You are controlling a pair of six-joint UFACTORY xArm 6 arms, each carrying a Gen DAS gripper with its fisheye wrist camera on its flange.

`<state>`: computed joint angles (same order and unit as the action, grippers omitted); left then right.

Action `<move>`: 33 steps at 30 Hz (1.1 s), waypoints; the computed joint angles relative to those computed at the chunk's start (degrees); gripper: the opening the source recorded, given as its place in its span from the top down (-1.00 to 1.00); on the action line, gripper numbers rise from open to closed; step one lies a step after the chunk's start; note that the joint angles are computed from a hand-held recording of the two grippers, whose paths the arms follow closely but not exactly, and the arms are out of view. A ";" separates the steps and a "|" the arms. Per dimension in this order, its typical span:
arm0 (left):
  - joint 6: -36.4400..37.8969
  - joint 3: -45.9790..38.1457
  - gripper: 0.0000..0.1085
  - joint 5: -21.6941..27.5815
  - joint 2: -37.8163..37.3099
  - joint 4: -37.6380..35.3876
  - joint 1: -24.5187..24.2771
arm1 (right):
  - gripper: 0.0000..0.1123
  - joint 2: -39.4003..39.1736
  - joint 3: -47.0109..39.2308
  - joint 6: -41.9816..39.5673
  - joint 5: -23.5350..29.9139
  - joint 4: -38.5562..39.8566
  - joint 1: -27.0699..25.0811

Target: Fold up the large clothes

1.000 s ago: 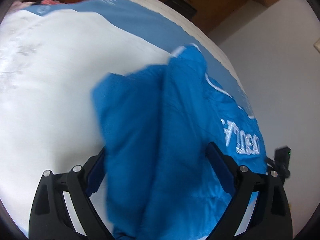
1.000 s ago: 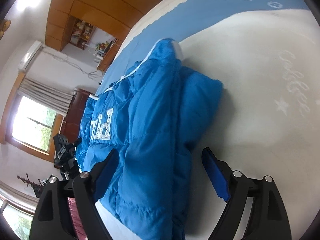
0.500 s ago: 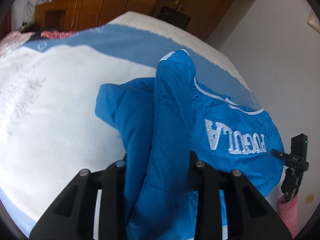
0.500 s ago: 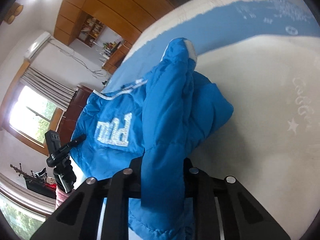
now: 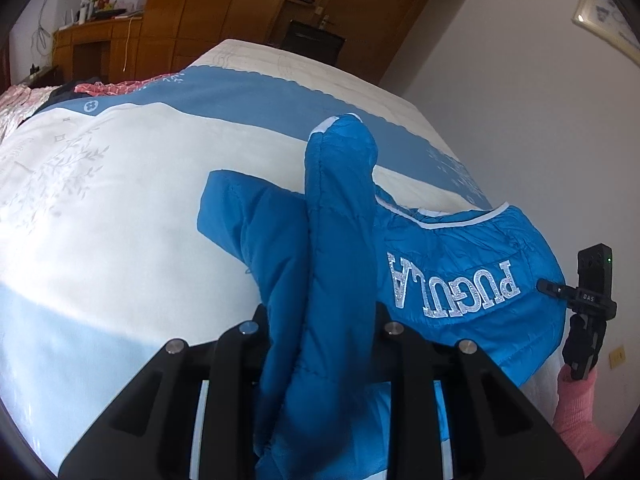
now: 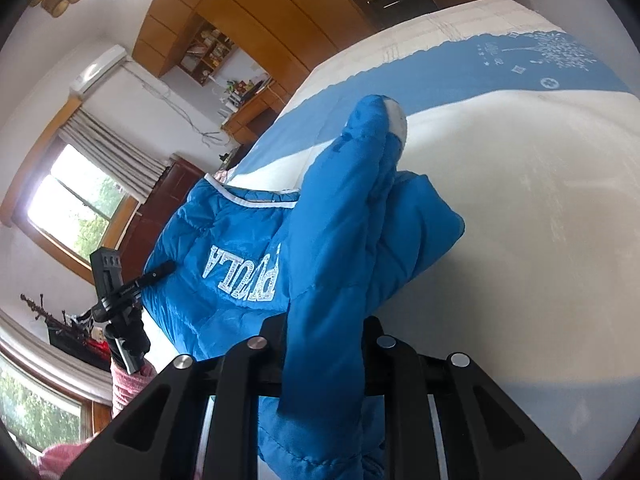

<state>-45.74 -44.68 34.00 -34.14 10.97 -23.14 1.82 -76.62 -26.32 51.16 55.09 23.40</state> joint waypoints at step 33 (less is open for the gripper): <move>-30.85 16.67 -0.18 13.86 -18.95 23.31 -12.91 | 0.16 -16.95 27.16 -0.60 -17.24 -1.19 3.32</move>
